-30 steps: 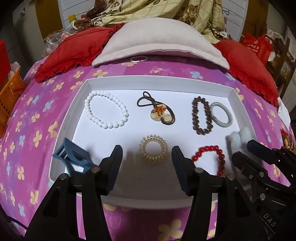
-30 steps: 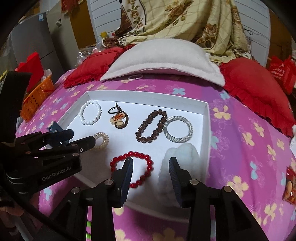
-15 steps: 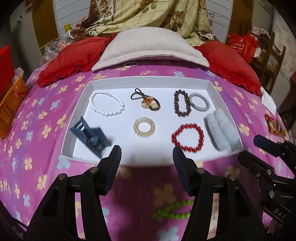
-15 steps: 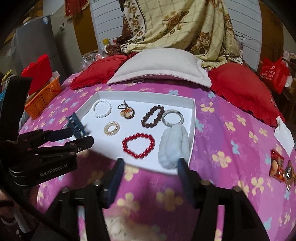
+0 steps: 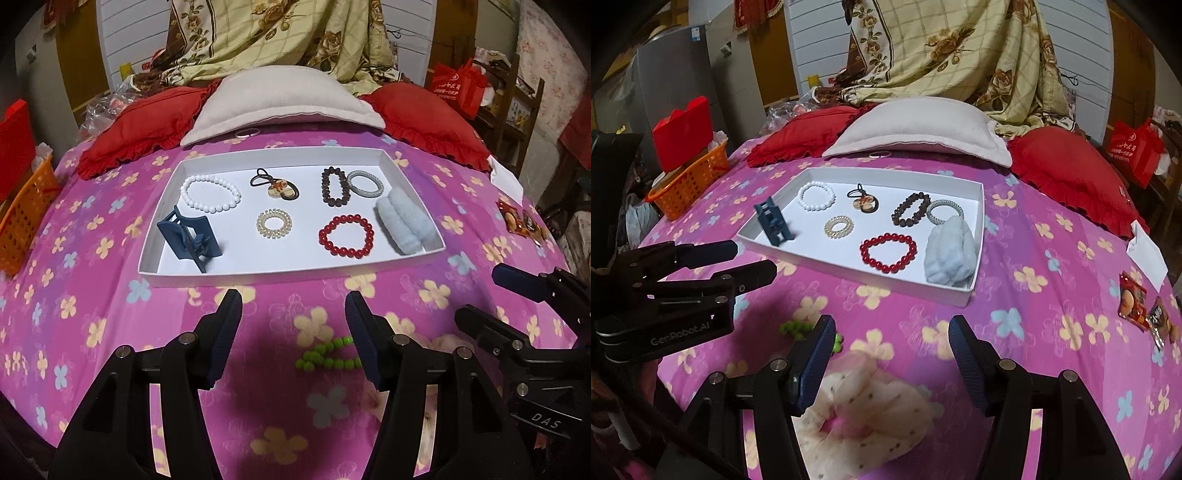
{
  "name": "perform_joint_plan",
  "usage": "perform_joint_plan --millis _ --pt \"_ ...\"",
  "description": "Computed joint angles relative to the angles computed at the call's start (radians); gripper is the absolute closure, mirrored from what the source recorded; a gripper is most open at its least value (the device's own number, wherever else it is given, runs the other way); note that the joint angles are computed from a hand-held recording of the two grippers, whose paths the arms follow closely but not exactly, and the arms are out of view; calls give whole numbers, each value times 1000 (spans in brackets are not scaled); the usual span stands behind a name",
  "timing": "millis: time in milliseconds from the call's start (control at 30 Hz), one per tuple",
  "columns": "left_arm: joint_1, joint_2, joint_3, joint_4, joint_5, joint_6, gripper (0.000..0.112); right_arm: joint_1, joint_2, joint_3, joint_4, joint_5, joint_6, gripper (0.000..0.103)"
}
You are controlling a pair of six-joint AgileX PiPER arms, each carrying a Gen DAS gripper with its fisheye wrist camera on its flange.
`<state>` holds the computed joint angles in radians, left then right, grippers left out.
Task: Organize jewelry
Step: 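Move both tools toward the green bead bracelet and cream polka-dot scrunchie, then grasp the cream polka-dot scrunchie with the right gripper while the left gripper grasps the green bead bracelet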
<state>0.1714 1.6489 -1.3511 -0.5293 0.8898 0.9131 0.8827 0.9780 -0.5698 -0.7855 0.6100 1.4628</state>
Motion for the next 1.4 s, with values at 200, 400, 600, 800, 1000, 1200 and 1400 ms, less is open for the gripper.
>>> perform_joint_plan --millis 200,400,600,800,1000,1200,1400 --pt "54 -28 24 -42 62 64 54 114 -14 9 -5 94 45 37" --pt "116 3 2 -54 132 91 51 160 -34 67 32 109 78 37" --pt "153 58 -10 -49 177 109 51 124 11 115 71 2 85 37" --pt "138 97 0 -34 190 126 48 82 103 129 50 -103 91 37" --pt "81 130 -11 -19 156 97 48 44 133 152 33 -173 112 37" --pt "10 161 -21 23 128 87 48 9 122 176 40 -219 99 37" --pt "-29 188 -24 67 104 73 48 -13 120 181 44 -242 78 35"
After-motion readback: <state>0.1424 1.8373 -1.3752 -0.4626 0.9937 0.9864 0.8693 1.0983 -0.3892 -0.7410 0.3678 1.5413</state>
